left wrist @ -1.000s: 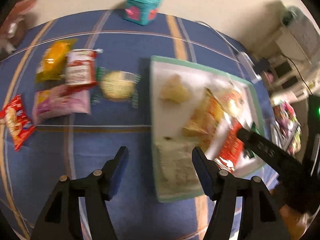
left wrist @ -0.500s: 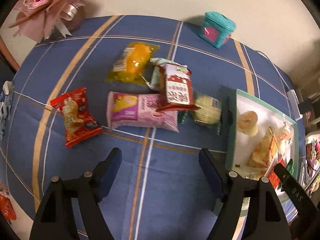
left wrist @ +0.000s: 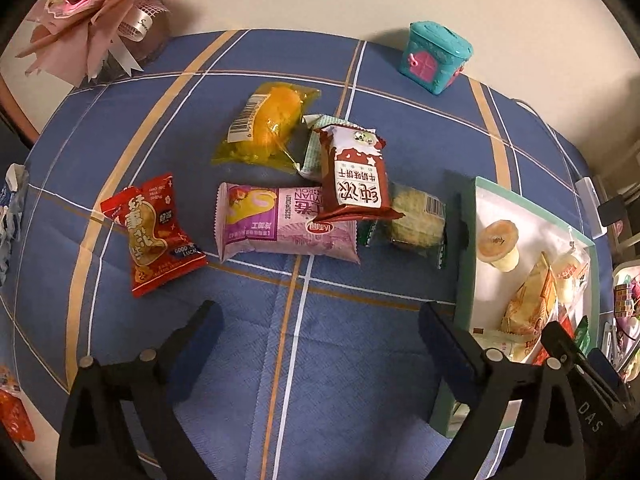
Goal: Organize snacks
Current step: 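Withdraw both tools from the tray back over the snack pile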
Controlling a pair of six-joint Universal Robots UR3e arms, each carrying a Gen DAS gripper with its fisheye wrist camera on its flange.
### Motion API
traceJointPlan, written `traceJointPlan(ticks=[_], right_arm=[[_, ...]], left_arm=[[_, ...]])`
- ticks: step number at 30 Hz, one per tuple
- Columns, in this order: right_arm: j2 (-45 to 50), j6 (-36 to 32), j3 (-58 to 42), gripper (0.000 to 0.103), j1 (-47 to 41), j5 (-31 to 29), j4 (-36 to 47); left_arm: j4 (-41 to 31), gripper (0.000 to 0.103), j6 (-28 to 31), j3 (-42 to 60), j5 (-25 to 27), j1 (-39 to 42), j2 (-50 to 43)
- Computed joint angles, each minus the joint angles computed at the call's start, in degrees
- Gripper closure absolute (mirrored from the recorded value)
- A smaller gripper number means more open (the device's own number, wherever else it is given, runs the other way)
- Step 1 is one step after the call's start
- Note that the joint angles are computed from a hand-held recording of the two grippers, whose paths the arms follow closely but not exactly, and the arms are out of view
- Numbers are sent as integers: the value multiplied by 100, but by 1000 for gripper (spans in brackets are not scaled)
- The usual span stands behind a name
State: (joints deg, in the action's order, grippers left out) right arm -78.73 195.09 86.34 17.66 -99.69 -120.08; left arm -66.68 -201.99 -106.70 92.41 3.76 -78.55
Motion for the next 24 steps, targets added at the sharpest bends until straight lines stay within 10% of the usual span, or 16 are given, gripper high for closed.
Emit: traceJointPlan(ticks=[24], right_arm=[[685,-185,-637,0,1195,336,-220]], left_arm=[[-246,2,674,-792,324,2192,1470]])
